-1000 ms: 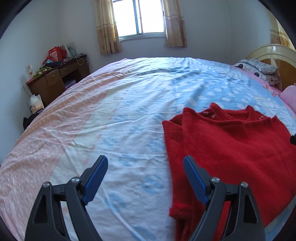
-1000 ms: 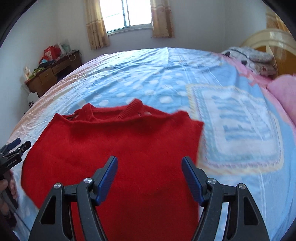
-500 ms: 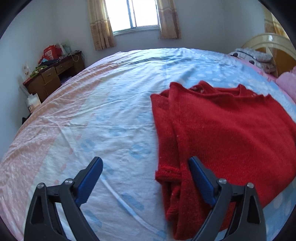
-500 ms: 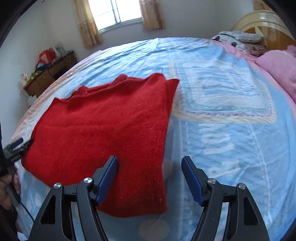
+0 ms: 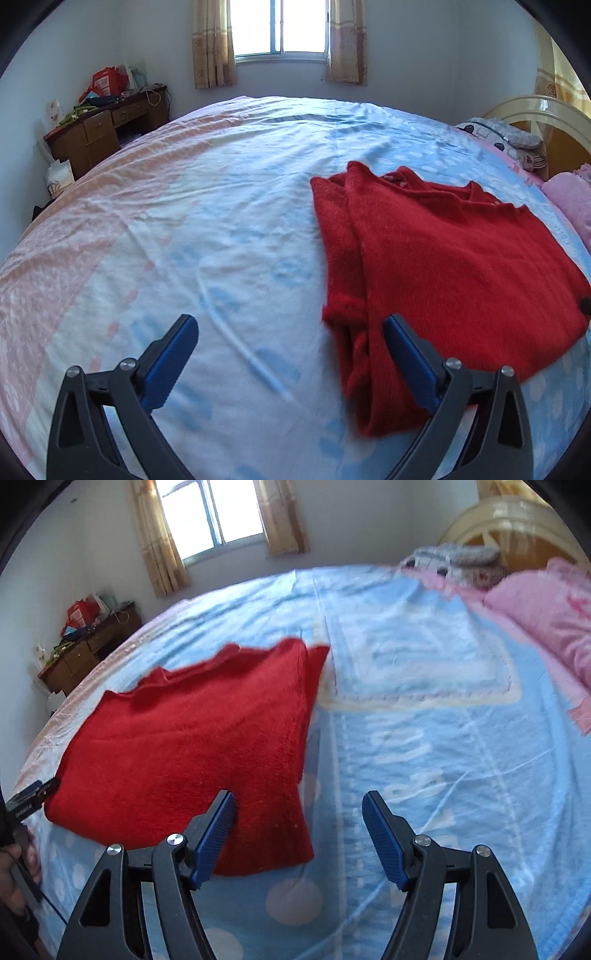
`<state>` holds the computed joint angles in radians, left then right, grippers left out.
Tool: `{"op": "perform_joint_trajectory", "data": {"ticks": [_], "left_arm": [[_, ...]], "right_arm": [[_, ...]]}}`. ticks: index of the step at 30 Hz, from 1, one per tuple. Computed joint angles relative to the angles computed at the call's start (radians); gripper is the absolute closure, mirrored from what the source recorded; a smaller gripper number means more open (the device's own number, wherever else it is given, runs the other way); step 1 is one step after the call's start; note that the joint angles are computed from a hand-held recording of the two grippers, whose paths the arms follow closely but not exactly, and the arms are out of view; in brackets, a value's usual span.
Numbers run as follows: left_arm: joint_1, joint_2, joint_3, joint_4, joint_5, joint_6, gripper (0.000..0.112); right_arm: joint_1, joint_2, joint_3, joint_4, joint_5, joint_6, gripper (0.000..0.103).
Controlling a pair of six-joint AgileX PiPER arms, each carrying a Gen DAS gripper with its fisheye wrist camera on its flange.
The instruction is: Fold small clothes
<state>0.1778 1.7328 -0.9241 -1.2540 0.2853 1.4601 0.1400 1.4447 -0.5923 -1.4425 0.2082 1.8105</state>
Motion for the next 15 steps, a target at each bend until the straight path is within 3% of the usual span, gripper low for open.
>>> {"op": "perform_joint_trajectory", "data": {"ticks": [5, 10, 12, 15], "left_arm": [[0.014, -0.001, 0.014, -0.055, 0.008, 0.081, 0.009], [-0.031, 0.01, 0.0, 0.061, -0.055, -0.032, 0.009], [-0.022, 0.008, 0.005, 0.031, -0.044, 0.002, 0.009], [-0.006, 0.016, -0.005, 0.053, -0.014, -0.024, 0.009]], "right_arm": [[0.187, -0.024, -0.013, -0.047, 0.141, 0.052, 0.031], [0.247, 0.142, -0.162, 0.046, 0.14, -0.054, 0.031], [0.273, 0.227, -0.232, 0.129, 0.211, -0.138, 0.029], [0.325, 0.287, -0.285, 0.12, 0.306, -0.14, 0.027]]}}
